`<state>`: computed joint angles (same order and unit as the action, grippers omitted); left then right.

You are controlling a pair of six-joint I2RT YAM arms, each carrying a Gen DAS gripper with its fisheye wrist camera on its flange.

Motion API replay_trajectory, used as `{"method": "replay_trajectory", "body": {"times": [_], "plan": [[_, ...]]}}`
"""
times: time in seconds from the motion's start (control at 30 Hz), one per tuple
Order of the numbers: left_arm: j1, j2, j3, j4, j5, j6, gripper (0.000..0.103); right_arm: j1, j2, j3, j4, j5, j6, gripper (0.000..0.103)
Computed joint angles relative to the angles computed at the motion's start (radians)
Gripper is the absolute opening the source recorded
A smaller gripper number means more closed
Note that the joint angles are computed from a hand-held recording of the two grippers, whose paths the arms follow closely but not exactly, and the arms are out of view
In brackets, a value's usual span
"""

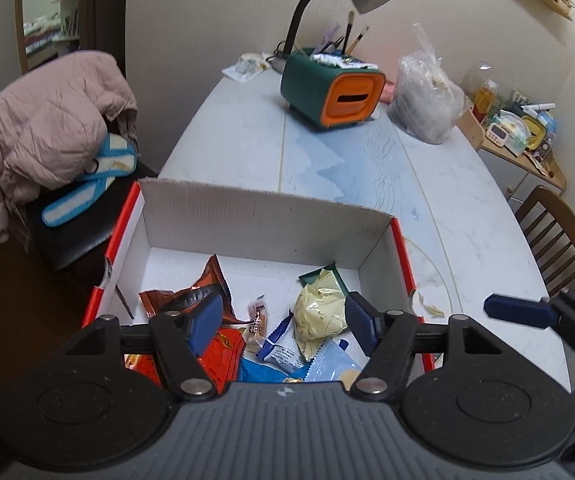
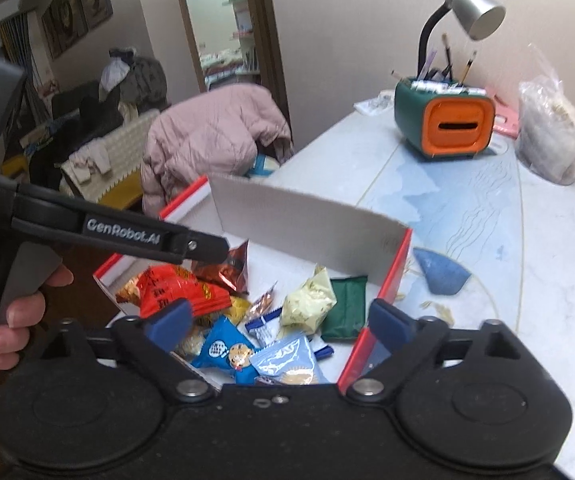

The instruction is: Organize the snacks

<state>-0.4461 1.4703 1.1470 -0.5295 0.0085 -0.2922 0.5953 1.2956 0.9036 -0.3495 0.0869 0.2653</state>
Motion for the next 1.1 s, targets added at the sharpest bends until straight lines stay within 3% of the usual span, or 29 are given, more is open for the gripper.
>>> {"method": "replay_trajectory", "body": {"times": [0.13, 0.27, 0.5, 0.6, 0.9, 1.1], "plan": [[-0.015, -0.051, -0.027, 0.000, -0.023, -0.001, 0.070, 0.006, -0.056, -0.020, -0.001, 0.018, -0.004, 0.100], [-0.028, -0.104, -0.058, 0.008, -0.044, 0.001, 0.079, 0.021, -0.109, -0.042, -0.003, 0.050, -0.013, 0.102], [-0.058, -0.202, -0.120, 0.019, -0.078, 0.015, 0.081, 0.040, -0.170, -0.071, -0.008, 0.105, 0.003, 0.103], [-0.073, -0.242, -0.148, 0.029, -0.083, 0.017, 0.090, 0.038, -0.194, -0.090, -0.001, 0.118, 0.029, 0.103], [-0.119, -0.320, -0.202, 0.019, -0.102, 0.001, 0.090, 0.045, -0.266, -0.161, 0.044, 0.156, 0.097, 0.103], [-0.120, -0.343, -0.216, 0.017, -0.118, -0.025, 0.090, 0.100, -0.275, -0.180, 0.059, 0.234, 0.115, 0.103]]}}
